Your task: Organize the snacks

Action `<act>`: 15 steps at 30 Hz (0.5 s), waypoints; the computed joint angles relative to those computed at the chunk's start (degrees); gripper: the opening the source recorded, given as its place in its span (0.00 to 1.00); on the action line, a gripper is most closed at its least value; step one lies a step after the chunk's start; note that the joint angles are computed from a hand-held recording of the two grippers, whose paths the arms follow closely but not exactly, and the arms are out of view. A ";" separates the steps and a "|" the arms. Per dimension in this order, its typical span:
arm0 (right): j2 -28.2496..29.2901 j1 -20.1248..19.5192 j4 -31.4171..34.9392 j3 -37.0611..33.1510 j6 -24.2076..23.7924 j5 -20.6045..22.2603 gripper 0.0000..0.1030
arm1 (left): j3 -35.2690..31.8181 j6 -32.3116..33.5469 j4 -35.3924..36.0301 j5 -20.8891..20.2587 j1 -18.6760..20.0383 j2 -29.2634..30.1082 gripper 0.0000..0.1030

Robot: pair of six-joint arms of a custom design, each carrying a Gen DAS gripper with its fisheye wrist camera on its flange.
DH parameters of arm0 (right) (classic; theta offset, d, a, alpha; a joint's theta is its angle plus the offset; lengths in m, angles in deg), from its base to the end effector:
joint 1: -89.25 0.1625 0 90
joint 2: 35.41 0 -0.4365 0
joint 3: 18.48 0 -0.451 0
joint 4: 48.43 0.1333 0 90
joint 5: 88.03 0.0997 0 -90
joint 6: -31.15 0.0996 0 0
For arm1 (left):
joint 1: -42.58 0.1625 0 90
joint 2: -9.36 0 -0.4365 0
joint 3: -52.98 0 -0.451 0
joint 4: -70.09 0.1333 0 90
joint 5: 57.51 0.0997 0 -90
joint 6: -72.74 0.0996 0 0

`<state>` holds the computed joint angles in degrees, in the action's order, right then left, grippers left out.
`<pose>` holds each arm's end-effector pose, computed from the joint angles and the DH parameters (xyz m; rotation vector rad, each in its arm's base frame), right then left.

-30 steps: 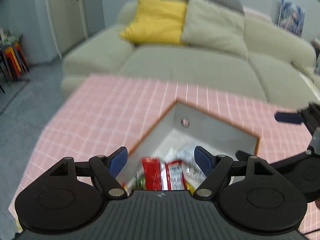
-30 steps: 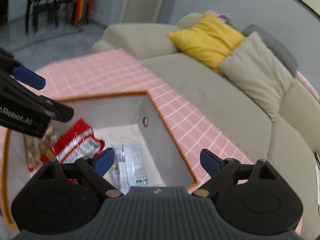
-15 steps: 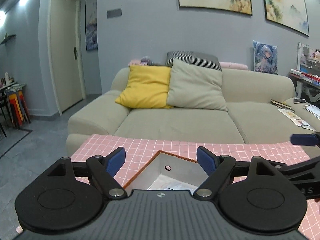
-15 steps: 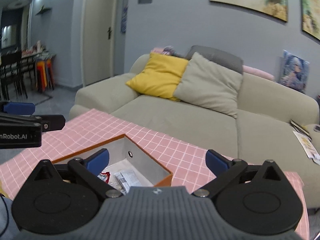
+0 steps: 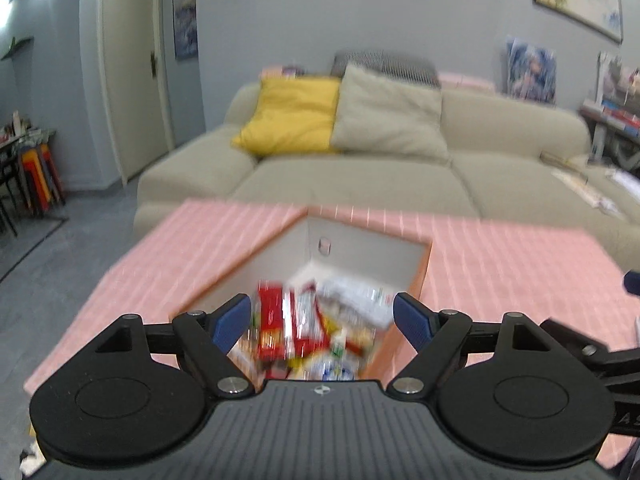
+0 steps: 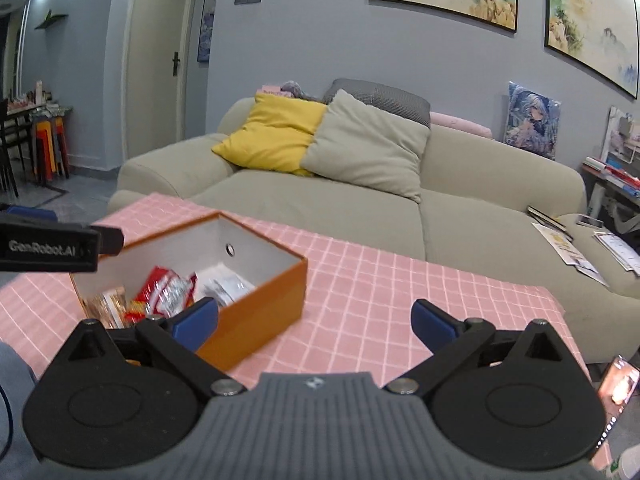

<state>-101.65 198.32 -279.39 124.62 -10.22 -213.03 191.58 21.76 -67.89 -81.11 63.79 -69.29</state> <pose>0.2012 -0.3488 0.1769 0.6974 -2.0194 1.1597 -0.2926 -0.3544 0.1404 0.4801 2.1081 -1.1075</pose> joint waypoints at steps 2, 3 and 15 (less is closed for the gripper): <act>0.06 -0.70 1.14 0.44 1.16 -0.60 0.96 | -0.99 -3.18 4.81 -2.63 1.05 0.38 0.92; -0.01 -1.02 2.17 0.48 2.20 -1.01 0.96 | -0.73 -4.97 6.98 -3.62 0.82 0.05 0.92; 0.92 -3.83 6.18 0.82 6.55 -0.34 0.96 | -2.10 -8.10 11.53 -7.42 1.85 1.70 0.92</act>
